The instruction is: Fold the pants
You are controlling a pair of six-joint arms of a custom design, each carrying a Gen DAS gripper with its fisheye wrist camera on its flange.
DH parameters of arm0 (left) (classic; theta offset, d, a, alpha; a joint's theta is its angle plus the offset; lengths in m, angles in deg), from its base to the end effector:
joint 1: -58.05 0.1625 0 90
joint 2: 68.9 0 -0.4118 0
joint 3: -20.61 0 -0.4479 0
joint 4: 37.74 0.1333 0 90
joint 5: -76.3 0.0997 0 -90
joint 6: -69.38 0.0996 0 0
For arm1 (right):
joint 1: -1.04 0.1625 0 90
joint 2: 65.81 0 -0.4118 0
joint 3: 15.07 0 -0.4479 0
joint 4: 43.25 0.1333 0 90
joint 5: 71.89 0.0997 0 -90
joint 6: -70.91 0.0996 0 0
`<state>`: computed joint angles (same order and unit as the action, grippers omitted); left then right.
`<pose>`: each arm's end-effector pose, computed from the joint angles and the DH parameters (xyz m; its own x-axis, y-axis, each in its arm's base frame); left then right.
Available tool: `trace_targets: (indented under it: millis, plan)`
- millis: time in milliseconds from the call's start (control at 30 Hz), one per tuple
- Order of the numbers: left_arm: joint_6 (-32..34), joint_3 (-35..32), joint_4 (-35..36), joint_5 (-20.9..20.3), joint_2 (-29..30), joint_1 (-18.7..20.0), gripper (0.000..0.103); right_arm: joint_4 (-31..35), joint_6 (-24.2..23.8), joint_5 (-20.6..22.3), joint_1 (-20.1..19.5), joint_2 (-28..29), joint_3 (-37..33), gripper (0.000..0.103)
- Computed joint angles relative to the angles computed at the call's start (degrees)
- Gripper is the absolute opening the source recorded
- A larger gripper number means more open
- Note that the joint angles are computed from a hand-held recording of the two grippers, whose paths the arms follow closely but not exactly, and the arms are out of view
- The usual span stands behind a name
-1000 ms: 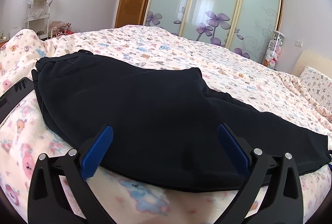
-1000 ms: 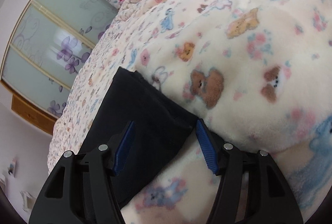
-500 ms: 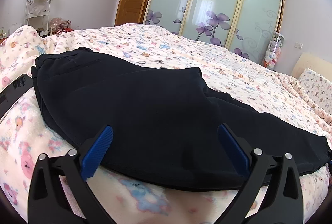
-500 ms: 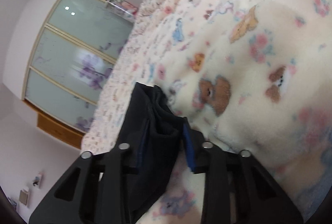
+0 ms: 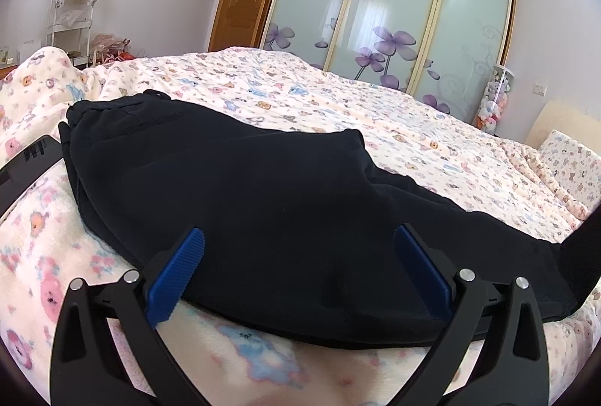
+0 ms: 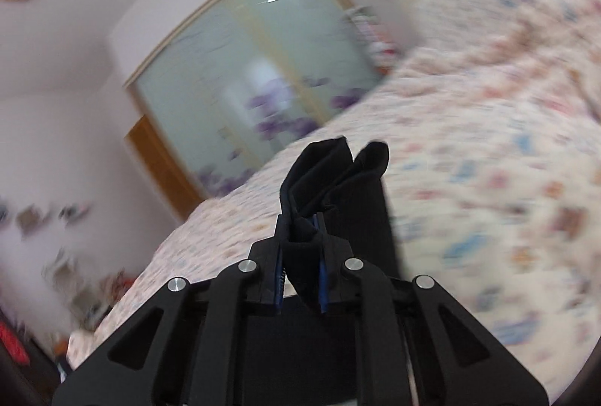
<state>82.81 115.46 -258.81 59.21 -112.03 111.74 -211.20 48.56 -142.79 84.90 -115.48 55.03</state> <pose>-0.1861 -0.6391 0.1850 -0.7460 -0.5324 -0.4001 0.2906 0.2802 -0.9149 0.0773 -0.8322 0.3536 -0.9181 -0.3634 0.1583 -0.3154 0.4279 -0.8470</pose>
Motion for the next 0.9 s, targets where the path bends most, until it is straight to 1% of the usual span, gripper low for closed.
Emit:
trace_targets:
  millis: [67,167,267,300,367,400,467,500,533,567,600,633,667,700,733,767,800,833,867,900]
  plan:
    - [1.2,0.0,-1.7,-0.5,0.0,-0.1,0.101,1.5,-2.9,0.3,2.2,0.3,1.3,0.014]
    - [1.1,0.4,-3.3,-1.4,-0.3,-0.3,0.101,6.2,-6.7,-0.5,5.6,2.3,1.6,0.014]
    - [-0.4,1.2,-4.1,-2.7,-0.9,-0.3,0.101,12.1,-9.3,-5.1,8.2,5.9,0.4,0.014]
    - [-1.3,1.7,-4.1,-3.2,-1.3,-0.2,0.101,14.4,-10.1,-8.0,9.0,7.6,-0.2,0.014]
    - [-2.5,2.3,-4.1,-3.7,-1.8,-0.2,0.101,17.1,-10.6,-11.4,9.5,9.3,-0.3,0.014]
    - [-3.1,2.7,-4.1,-4.0,-2.0,-0.2,0.101,17.2,-10.3,-12.2,9.6,9.9,0.2,0.014]
    - [-4.7,3.7,-4.5,-4.9,-2.9,-0.2,0.101,15.9,-9.8,-11.2,9.7,9.6,1.5,0.014]
    - [-4.9,3.9,-5.0,-5.2,-3.1,-0.2,0.101,15.7,-9.9,-9.8,9.6,9.2,2.1,0.014]
    - [-5.1,4.1,-5.9,-5.6,-3.2,-0.2,0.101,16.4,-10.4,-8.7,9.6,9.0,2.1,0.014]
    - [-5.4,4.2,-6.2,-5.8,-3.3,-0.1,0.101,17.4,-12.1,-8.9,9.9,8.7,2.6,0.014]
    - [-6.4,4.5,-6.0,-6.0,-3.6,0.0,0.101,18.0,-13.8,-10.8,10.5,9.1,2.3,0.014]
    - [-7.4,4.7,-5.3,-6.2,-3.9,0.1,0.101,18.5,-16.5,-14.6,11.3,9.6,2.3,0.014]
    - [-9.0,5.0,-4.1,-6.4,-4.3,0.3,0.101,20.1,-19.7,-20.1,12.2,10.6,1.7,0.014]
    - [-10.6,5.5,-3.0,-6.5,-4.7,0.3,0.101,20.9,-20.6,-23.4,12.8,11.6,1.2,0.015]
    - [-12.1,6.0,-2.2,-6.8,-5.1,0.4,0.101,22.9,-21.1,-26.2,13.1,12.2,0.4,0.022]
    - [-12.5,6.2,-2.0,-6.9,-5.2,0.3,0.101,26.1,-21.3,-26.7,13.0,12.2,-0.1,0.026]
    - [-12.3,6.4,-2.1,-6.6,-5.4,0.2,0.101,27.2,-21.7,-26.4,13.0,11.7,0.2,0.041]
    - [-11.9,6.4,-2.4,-6.4,-5.4,0.1,0.101,28.4,-22.2,-26.5,13.2,11.1,0.4,0.060]
    - [-11.3,6.6,-3.0,-6.5,-5.5,0.0,0.101,30.3,-22.6,-25.7,13.2,10.2,0.6,0.066]
    - [-11.0,6.9,-3.5,-6.6,-5.7,0.0,0.101,31.1,-22.8,-23.8,13.0,9.4,0.8,0.069]
